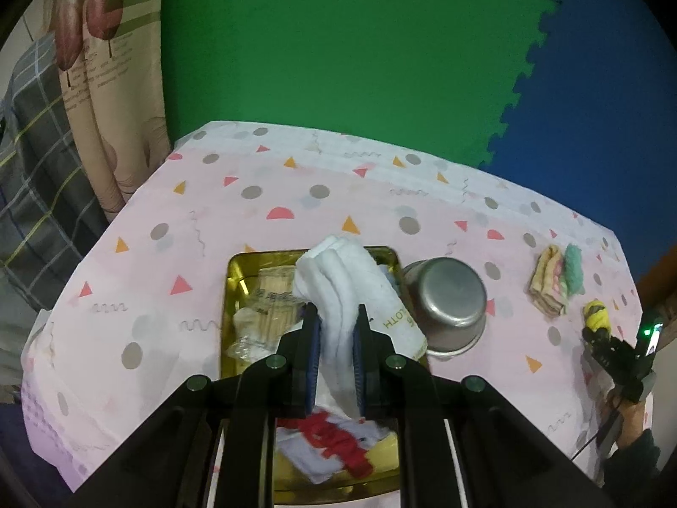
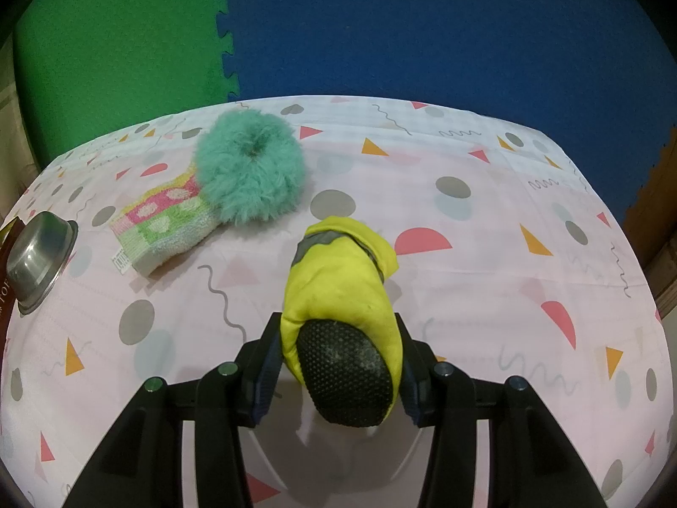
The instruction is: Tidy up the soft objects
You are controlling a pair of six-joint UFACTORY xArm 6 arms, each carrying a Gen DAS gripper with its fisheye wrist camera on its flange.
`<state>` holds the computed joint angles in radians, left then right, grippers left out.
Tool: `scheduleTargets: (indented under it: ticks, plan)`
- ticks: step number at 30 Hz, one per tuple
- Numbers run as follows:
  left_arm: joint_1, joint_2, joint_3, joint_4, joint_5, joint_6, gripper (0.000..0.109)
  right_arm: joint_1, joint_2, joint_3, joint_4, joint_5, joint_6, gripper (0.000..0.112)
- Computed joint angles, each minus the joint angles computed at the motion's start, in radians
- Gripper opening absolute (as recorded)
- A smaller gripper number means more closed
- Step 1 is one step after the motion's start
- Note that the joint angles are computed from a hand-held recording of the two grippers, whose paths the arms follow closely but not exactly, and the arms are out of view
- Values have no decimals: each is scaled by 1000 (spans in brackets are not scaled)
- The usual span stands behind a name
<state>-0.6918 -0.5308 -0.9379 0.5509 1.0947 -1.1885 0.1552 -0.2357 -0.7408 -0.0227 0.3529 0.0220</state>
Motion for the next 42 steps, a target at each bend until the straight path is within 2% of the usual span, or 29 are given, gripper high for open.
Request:
scheduleTargets:
  ticks: [6, 13, 18, 26, 42]
  plan:
    - [-24, -37, 33, -4, 73, 68, 12, 1, 0, 0, -3, -1, 4, 48]
    - [-77, -79, 92, -30, 112, 155, 14, -1, -1, 1, -8, 0, 4, 48]
    - [-76, -81, 137, -73, 84, 160, 15, -2, 0, 0, -9, 0, 3, 48]
    - [-58, -44, 172, -70, 46, 152, 17, -1, -1, 0, -16, 1, 9, 48]
    - [-1, 45, 146, -46, -45, 154, 19, -1, -1, 0, -20, 1, 10, 48]
